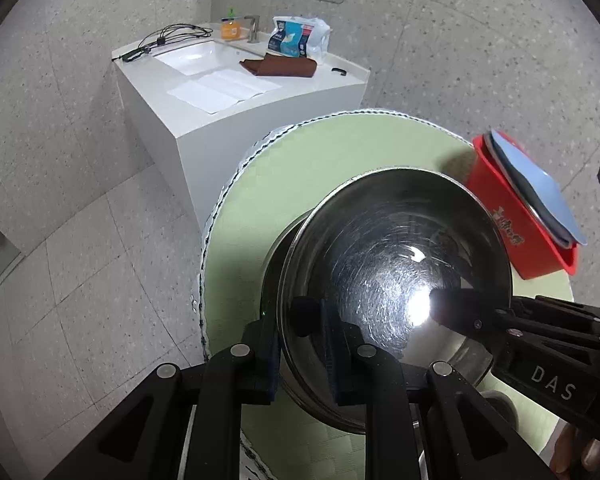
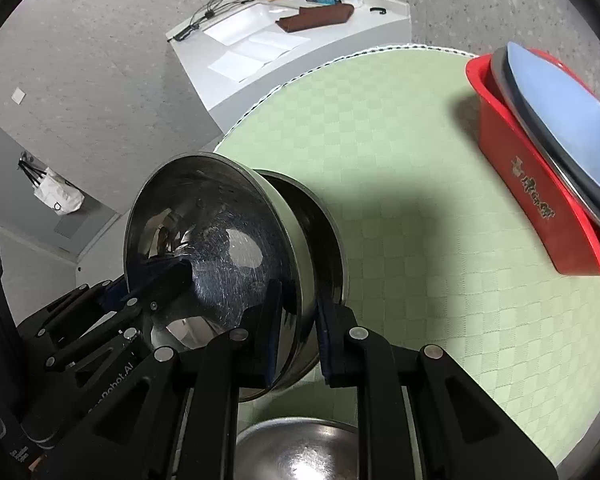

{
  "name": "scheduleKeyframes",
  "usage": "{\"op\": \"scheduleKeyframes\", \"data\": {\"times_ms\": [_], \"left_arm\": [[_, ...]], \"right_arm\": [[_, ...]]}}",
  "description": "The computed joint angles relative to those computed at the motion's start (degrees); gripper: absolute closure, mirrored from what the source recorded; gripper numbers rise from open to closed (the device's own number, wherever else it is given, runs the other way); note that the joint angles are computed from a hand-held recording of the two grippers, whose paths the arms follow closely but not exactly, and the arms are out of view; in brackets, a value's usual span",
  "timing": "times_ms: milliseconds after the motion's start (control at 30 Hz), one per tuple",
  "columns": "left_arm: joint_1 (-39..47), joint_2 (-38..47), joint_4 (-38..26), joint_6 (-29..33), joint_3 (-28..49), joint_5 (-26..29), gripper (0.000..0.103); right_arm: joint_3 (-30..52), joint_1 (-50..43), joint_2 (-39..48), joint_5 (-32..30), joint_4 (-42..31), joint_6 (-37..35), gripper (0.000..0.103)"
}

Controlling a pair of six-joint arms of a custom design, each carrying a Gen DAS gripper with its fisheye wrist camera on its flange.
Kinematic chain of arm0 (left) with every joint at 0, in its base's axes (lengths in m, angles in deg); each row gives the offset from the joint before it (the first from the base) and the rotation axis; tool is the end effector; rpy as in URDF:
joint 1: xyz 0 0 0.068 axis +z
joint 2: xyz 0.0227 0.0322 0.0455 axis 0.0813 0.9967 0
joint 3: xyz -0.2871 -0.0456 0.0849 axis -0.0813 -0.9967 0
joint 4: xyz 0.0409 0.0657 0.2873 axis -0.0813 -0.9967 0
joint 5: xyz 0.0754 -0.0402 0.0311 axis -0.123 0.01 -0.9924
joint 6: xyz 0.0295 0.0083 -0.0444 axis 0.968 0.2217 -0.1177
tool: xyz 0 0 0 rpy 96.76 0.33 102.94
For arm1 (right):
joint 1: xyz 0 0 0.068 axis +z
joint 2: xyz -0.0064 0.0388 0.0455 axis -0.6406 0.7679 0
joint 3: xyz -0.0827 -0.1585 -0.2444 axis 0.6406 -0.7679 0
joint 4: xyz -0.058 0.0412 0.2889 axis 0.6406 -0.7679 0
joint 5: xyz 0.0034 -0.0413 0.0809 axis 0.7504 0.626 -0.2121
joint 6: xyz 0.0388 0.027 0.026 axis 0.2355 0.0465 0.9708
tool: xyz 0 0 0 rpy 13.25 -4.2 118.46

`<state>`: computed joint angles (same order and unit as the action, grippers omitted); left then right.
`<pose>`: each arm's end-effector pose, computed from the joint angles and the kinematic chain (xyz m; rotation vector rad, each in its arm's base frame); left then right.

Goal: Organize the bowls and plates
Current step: 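Carry the small steel bowl into another steel bowl on the table and open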

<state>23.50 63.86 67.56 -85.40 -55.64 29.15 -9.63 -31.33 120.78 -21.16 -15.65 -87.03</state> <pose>0.2488 0.0773 0.1388 -0.3012 2.5550 -0.1297 0.1631 0.0335 0.1061 -0.4417 2.7101 0.3563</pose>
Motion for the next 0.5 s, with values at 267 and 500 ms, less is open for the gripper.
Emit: {"op": "scheduleKeyframes", "data": {"times_ms": [267, 500], "left_arm": [[1.2, -0.6, -0.2, 3.1, -1.1, 1.7, 0.079], [1.0, -0.7, 0.4, 4.3, -1.7, 3.6, 0.060]], "right_arm": [[-1.0, 5.5, -3.6, 5.2, -1.1, 5.2, 0.086], [-2.0, 6.7, -10.4, 8.8, -5.1, 7.4, 0.091]]}}
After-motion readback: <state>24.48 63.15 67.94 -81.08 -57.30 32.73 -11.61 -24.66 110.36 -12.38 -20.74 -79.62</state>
